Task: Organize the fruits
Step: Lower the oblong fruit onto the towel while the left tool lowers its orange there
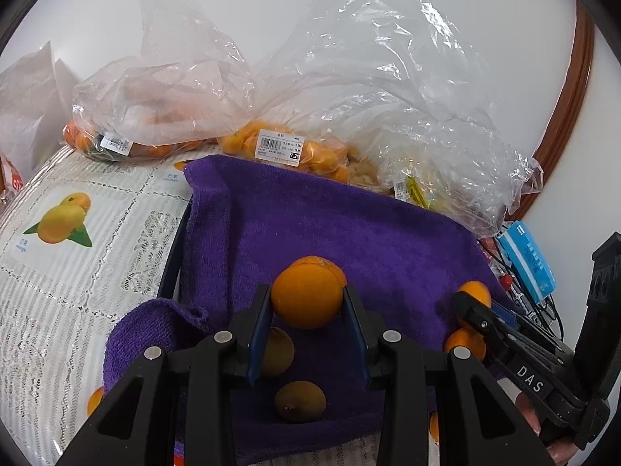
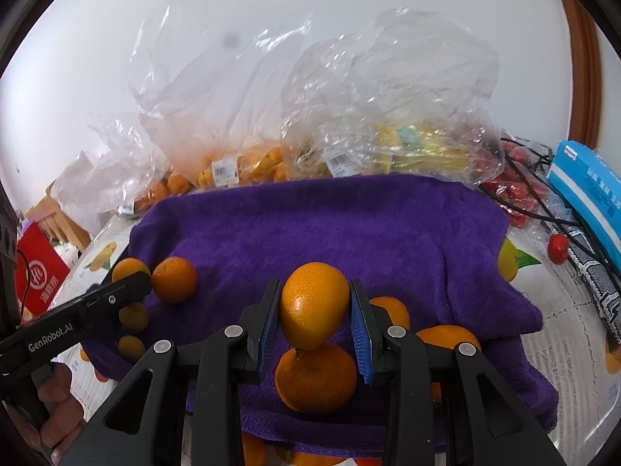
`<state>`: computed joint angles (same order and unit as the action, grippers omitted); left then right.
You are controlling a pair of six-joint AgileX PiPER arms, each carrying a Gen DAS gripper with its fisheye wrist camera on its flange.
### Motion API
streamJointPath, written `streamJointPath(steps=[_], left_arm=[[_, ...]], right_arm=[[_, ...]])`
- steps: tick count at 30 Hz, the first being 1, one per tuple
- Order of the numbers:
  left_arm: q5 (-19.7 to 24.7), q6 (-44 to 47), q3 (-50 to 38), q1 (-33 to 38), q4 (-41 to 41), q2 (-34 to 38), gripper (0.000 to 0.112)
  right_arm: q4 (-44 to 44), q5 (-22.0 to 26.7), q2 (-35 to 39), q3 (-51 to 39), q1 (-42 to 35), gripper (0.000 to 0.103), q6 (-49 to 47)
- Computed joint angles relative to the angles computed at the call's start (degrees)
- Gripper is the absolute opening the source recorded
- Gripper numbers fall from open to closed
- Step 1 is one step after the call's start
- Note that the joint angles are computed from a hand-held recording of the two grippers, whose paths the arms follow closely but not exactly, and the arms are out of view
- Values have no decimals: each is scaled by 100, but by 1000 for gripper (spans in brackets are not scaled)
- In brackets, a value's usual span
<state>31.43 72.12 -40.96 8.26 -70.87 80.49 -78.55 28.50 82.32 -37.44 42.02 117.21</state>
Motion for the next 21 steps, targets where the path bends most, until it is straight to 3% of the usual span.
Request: streamJointPath(steps=[21], left_arm=[[-132,-116,-11,-156,209,-13,34]], right_arm=[[731,594,-182,-81,442,34,-818]])
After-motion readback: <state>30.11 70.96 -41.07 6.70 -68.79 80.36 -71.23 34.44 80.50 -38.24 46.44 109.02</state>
